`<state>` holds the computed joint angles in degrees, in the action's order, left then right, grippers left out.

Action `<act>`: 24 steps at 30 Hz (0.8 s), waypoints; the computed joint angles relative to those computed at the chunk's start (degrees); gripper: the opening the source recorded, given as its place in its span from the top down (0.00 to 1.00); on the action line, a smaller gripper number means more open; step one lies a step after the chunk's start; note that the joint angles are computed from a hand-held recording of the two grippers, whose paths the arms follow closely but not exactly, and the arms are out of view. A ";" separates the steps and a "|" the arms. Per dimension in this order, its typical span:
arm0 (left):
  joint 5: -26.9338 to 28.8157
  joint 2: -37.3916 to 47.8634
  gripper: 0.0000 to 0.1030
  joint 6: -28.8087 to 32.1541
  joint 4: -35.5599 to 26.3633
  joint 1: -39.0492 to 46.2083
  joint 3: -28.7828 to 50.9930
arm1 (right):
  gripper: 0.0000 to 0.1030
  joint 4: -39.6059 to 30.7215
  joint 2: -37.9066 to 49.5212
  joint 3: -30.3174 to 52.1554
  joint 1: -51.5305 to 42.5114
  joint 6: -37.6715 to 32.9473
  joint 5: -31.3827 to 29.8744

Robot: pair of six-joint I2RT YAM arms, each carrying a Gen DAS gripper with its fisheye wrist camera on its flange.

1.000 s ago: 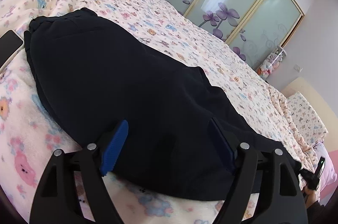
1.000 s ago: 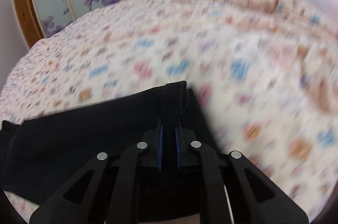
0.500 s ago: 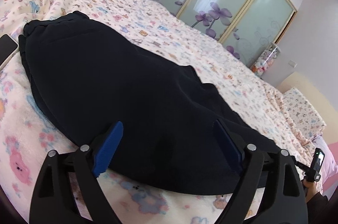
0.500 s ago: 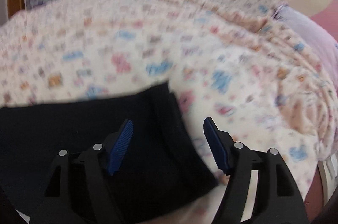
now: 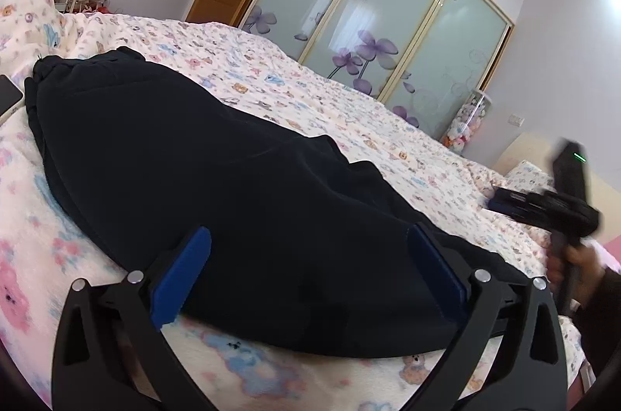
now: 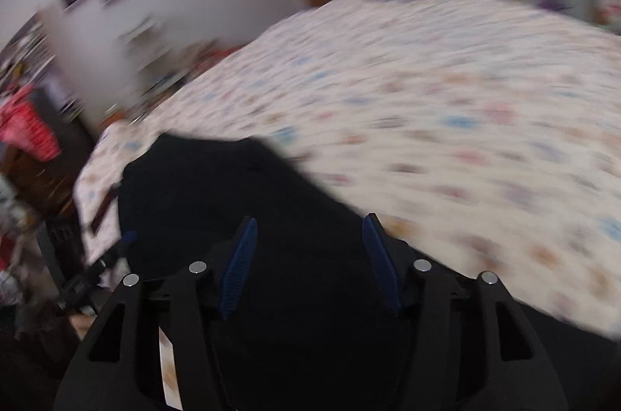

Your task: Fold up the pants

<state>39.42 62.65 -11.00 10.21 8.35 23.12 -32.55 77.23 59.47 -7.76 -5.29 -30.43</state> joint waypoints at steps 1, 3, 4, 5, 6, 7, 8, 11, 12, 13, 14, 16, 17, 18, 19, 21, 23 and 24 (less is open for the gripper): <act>0.82 0.18 0.02 -0.11 0.81 0.46 -0.41 | 0.45 1.27 3.82 2.12 3.20 1.17 1.41; 1.48 0.52 0.02 -0.16 1.46 0.70 -0.78 | 0.45 1.63 11.69 7.62 6.97 1.13 3.65; 1.72 0.78 0.02 -0.23 1.75 0.76 -0.87 | 0.45 1.65 14.29 9.47 8.62 1.23 4.71; 1.86 0.96 0.02 -0.35 2.06 0.74 -0.94 | 0.45 1.06 17.22 11.60 10.07 0.60 5.75; 2.40 1.31 0.02 -0.42 2.47 0.98 -1.02 | 0.45 0.61 18.98 12.94 11.62 0.48 6.58; 2.94 1.72 0.02 -0.61 2.86 1.16 -1.05 | 0.45 0.04 20.07 13.83 12.68 -0.15 7.39; 3.40 2.13 0.02 -0.75 3.13 1.32 -0.99 | 0.46 -0.17 20.48 13.80 13.92 -1.19 9.13; 4.41 2.85 0.02 -1.30 4.01 1.61 -1.03 | 0.82 0.66 21.42 12.86 15.97 -3.01 12.71; 4.71 2.88 0.02 -1.51 4.34 1.71 -1.20 | 0.91 0.60 21.18 12.16 16.06 -3.35 13.24; 4.95 2.89 0.02 -1.68 4.52 1.79 -1.27 | 0.93 1.27 20.56 11.29 16.29 -3.22 13.50; 5.18 2.86 0.02 -1.84 4.67 1.90 -1.33 | 0.94 2.27 19.48 10.21 16.60 -3.40 14.19; 5.55 3.20 0.02 -2.10 5.13 2.05 -1.25 | 0.94 4.15 17.92 9.64 17.59 -2.75 17.96; 5.63 3.30 0.02 -2.19 5.25 2.03 -1.23 | 0.94 5.00 17.66 9.84 17.81 -2.15 19.50; 5.68 3.74 0.02 -2.20 5.46 1.93 -1.02 | 0.94 5.96 17.43 10.13 17.83 -1.26 20.55; 5.80 3.65 0.02 -2.10 5.34 1.83 -1.11 | 0.94 6.86 17.52 11.08 17.83 -0.13 21.73; 5.98 4.11 0.02 -1.55 4.77 1.47 -0.71 | 0.94 7.10 18.81 12.80 17.87 0.43 23.59; 6.04 4.39 0.02 -0.88 4.09 1.47 -0.48 | 0.94 6.34 21.41 14.07 18.55 -1.08 26.14; 5.85 4.43 0.02 -0.83 4.05 1.38 -0.49 | 0.94 5.69 23.00 14.25 19.14 -2.35 27.69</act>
